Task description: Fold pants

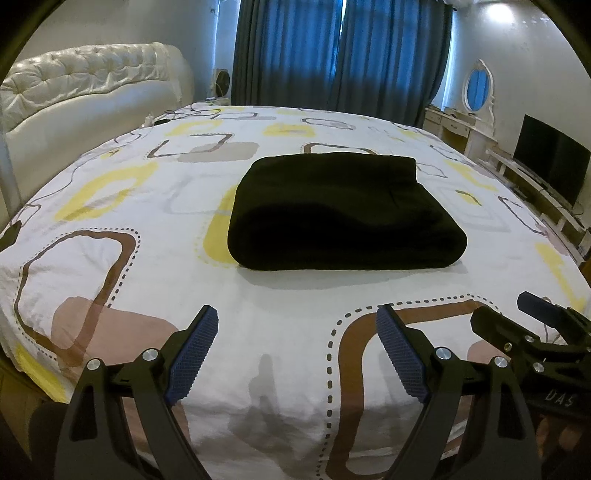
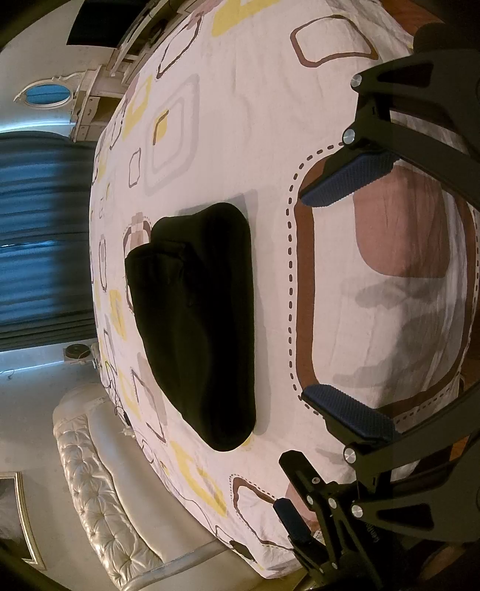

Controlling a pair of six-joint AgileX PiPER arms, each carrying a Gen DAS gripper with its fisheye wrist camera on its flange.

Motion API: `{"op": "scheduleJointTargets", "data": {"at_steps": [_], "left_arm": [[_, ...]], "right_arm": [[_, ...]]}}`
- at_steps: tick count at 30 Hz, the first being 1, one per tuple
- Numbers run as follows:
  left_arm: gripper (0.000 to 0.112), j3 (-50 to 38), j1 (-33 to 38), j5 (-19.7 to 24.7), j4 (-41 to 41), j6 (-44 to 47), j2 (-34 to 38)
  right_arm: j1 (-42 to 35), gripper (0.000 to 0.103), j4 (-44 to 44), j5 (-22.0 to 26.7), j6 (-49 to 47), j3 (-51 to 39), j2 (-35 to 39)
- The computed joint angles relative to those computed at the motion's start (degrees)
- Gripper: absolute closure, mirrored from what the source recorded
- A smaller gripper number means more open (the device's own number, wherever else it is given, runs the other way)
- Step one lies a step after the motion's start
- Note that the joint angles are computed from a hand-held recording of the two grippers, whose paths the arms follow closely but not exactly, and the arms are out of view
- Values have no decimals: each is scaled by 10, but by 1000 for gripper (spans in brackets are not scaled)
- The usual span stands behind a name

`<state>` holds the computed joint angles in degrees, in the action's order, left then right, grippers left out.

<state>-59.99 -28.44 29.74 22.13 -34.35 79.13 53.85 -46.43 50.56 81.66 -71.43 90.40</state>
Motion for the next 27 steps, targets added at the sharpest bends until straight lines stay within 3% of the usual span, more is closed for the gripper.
{"op": "scheduleJointTargets", "data": {"at_steps": [10,16,20,27], "left_arm": [[26,-11,-3,7,3,6,2],[26,-21,-20,21,50,-25,1],[25,-29,-20,30,31,-13,4],[25,-70,-25,102,16,11,30]], "right_arm": [[2,6,-4,0,5,1,0],[5,6,-1,2,8,-2,1],[5,6,2,4,4,-5,0],[6,6,4,5,4,-5,0]]}}
